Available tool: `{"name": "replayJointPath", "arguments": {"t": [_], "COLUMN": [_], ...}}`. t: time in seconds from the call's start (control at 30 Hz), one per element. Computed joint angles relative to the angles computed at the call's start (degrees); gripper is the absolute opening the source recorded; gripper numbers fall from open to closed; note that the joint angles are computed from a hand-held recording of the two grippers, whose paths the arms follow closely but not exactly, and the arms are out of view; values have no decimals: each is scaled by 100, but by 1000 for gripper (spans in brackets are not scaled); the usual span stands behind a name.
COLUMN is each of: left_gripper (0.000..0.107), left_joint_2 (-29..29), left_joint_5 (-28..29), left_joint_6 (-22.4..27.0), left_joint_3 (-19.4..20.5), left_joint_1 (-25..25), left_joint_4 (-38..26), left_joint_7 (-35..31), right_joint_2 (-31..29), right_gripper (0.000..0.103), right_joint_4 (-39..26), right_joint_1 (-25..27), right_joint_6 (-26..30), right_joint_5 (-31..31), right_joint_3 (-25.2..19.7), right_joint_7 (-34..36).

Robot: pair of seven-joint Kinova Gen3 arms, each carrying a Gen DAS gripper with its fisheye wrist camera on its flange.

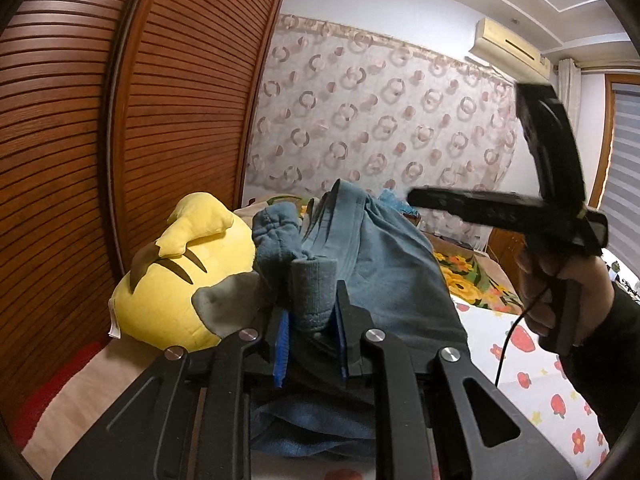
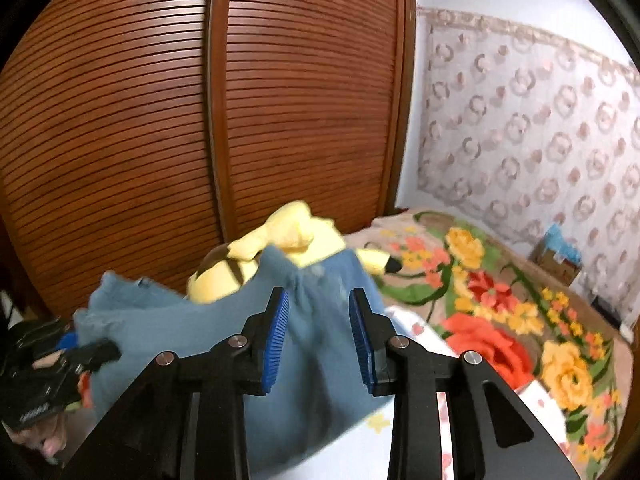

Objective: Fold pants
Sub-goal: 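Open the right gripper and release the shorts onto the stack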

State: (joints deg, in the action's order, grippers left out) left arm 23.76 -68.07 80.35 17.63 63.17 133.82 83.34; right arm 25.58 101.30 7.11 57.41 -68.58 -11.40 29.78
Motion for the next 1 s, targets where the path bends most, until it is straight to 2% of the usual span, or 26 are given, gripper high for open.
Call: {"name": "replayJointPath", "arguments": {"t": [0.1, 0.37, 0.47, 0.67, 0.83, 0.93, 1.0], "left_gripper": [20, 21, 22, 24, 26, 37, 47], "left_joint_2": [-27, -94, -188, -353, -393, -407, -403], "left_joint_5": [18, 111, 182, 483, 754, 842, 871], "left_joint_6": [-83, -284, -334, -111, 220, 374, 468], "left_joint_3": [11, 13, 45, 121, 186, 228, 255], "left_joint_1": [-37, -91, -110, 17, 234, 375, 483], "left_joint_4": [12, 8, -36, -270, -492, -580, -613], "left_joint_7": [-48, -217, -451, -1047, -1343, -1413, -1391], "right_joint_2": [154, 248, 196, -186, -578, -744, -856], "right_gripper": [32, 32, 32, 32, 32, 32, 32], "right_joint_4": [-186, -318, -312, 241, 821, 1075, 1269], "right_joint_1": [-21, -291, -254, 105, 302, 324, 350], "right_joint_6": [90, -872, -896, -711, -311, -90, 21], "right_joint_5": [309, 515, 585, 170, -203, -287, -346], "right_joint_3": [83, -140, -240, -277, 47, 296, 447], "right_joint_7": [-311, -1012, -1272, -845, -338, -147, 29]}}
